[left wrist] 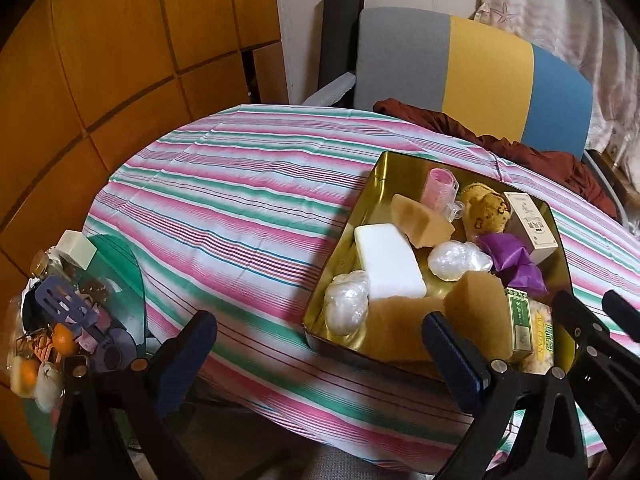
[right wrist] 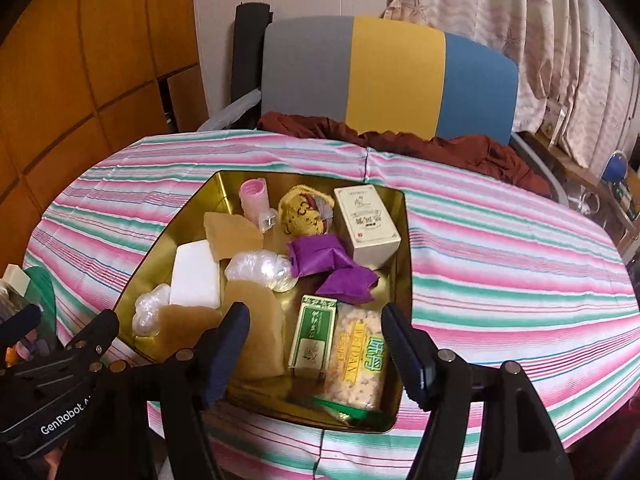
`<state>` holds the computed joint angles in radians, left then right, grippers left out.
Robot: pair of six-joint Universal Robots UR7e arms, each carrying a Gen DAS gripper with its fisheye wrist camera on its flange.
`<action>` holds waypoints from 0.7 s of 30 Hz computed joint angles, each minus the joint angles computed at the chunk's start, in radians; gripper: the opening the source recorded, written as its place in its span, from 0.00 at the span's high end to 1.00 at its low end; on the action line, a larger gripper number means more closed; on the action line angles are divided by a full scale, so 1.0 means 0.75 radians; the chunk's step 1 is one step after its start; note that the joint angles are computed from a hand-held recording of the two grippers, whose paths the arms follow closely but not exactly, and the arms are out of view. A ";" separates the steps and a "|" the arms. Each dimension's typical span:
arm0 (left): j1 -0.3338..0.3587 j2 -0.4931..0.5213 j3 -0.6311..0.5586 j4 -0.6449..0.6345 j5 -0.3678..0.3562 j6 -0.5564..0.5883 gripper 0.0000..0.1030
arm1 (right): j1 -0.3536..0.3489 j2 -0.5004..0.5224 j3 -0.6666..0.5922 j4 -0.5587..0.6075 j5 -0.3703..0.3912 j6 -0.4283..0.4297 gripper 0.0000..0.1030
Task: Organize objects
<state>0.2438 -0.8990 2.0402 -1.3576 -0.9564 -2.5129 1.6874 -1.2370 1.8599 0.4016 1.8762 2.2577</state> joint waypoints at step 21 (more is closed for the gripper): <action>0.011 -0.004 -0.010 0.001 -0.004 0.011 0.00 | -0.008 -0.015 0.005 -0.041 0.011 0.009 0.33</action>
<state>0.2523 -0.9022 2.0328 -1.3571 -0.9593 -2.5050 1.6817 -1.2480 1.8637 0.3708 1.8840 2.2643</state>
